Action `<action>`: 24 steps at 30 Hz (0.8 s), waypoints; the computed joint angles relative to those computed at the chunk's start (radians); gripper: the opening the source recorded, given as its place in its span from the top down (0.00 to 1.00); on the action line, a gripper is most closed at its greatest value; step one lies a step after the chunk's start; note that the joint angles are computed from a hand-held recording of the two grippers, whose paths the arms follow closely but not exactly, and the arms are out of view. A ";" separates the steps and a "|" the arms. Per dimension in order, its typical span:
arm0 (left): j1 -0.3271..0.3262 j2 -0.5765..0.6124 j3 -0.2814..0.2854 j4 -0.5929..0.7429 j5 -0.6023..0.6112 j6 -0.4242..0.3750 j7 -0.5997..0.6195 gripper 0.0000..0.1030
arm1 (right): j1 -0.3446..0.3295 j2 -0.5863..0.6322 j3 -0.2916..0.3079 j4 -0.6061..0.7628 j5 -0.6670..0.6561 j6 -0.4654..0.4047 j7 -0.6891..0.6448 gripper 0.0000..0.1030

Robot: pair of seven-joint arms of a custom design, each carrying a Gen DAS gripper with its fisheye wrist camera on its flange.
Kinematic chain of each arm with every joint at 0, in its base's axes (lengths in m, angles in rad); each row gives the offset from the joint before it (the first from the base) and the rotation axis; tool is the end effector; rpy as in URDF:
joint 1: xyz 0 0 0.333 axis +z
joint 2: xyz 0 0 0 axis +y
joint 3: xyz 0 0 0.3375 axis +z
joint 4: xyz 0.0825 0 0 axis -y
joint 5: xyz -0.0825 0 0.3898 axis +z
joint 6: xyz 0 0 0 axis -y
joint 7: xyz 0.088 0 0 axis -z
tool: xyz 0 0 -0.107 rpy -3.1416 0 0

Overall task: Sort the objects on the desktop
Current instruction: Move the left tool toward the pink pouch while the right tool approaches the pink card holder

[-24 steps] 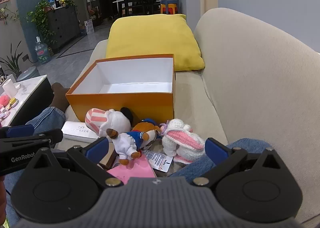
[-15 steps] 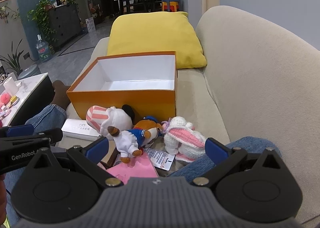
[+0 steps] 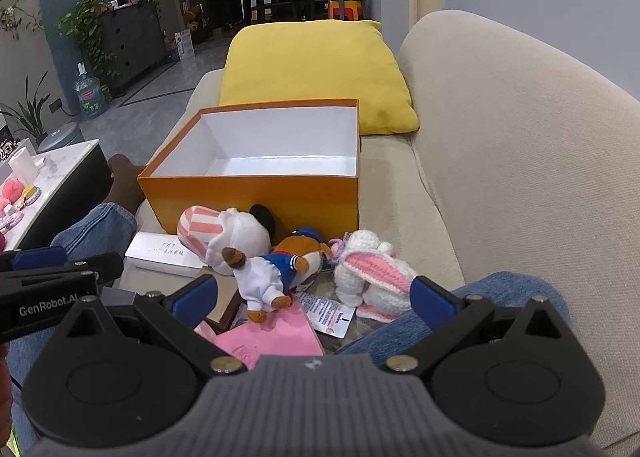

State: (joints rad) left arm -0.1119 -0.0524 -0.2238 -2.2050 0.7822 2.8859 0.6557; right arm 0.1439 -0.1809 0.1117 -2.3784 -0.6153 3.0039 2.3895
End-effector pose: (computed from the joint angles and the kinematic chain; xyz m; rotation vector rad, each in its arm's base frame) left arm 0.5182 -0.2259 0.4932 -1.6384 1.8376 -0.7752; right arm 0.4872 0.1730 0.4953 -1.7164 1.6828 -0.6599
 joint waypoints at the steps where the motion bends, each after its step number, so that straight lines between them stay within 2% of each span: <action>1: 0.001 -0.002 0.001 -0.003 0.000 0.003 -0.001 0.26 | -0.001 -0.001 0.001 -0.001 -0.002 0.000 0.002 0.01; 7: 0.016 -0.021 0.001 -0.026 -0.010 0.015 0.006 0.26 | -0.004 -0.007 0.004 -0.004 -0.011 -0.003 0.012 0.01; 13: 0.037 -0.043 -0.003 -0.062 -0.078 0.028 0.081 0.26 | 0.047 0.008 -0.036 -0.015 0.108 0.032 -0.093 0.01; 18: 0.047 -0.054 -0.001 -0.096 -0.165 0.038 0.179 0.26 | 0.150 0.043 -0.104 -0.008 0.336 0.028 -0.320 0.03; 20: 0.041 -0.053 0.005 -0.112 -0.240 0.046 0.254 0.26 | 0.194 0.062 -0.132 0.001 0.460 0.015 -0.439 0.09; 22: 0.035 -0.046 0.009 -0.122 -0.312 0.054 0.326 0.26 | 0.212 0.085 -0.139 0.020 0.563 -0.022 -0.536 0.20; 24: 0.020 -0.036 0.019 -0.134 -0.409 0.066 0.417 0.26 | 0.217 0.112 -0.136 0.043 0.660 -0.063 -0.624 0.24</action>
